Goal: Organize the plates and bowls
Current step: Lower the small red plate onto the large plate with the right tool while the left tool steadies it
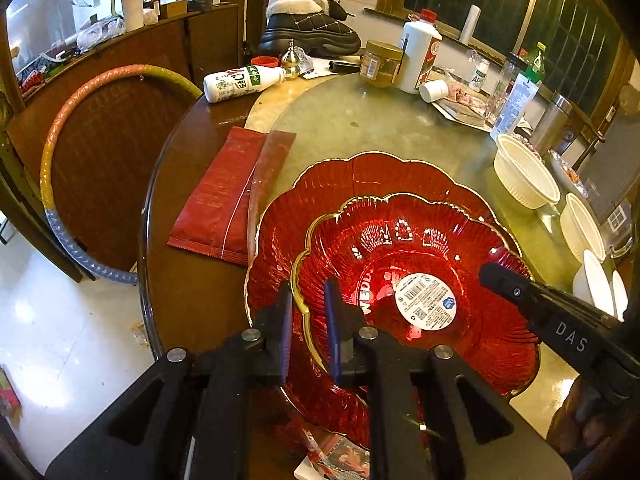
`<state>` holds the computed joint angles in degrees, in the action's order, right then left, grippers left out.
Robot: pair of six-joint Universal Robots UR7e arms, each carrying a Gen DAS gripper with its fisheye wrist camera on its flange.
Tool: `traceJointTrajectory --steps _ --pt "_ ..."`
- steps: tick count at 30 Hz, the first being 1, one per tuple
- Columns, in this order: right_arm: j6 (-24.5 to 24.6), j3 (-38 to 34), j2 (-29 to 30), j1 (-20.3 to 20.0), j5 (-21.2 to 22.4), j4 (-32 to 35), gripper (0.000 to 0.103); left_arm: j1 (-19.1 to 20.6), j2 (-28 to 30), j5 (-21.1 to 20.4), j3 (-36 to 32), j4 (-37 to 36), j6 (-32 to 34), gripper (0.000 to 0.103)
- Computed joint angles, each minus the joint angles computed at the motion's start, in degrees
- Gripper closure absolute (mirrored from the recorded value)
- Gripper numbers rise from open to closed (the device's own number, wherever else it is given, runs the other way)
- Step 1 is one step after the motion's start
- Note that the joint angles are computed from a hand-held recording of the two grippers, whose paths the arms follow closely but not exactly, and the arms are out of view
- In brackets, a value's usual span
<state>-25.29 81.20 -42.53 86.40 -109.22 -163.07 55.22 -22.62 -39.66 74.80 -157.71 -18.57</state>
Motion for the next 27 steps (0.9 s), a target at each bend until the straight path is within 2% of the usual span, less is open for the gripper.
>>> traceJointTrajectory --steps 5,27 --pt "-0.9 -0.7 0.8 0.7 -2.6 -0.2 0.089 -0.3 0.9 1.9 -0.9 0.8 0.8 0.089" --pt "-5.2 -2.8 3.0 2.8 -10.5 -0.5 0.085 -0.6 1.8 4.1 -1.2 1.0 1.4 0.086"
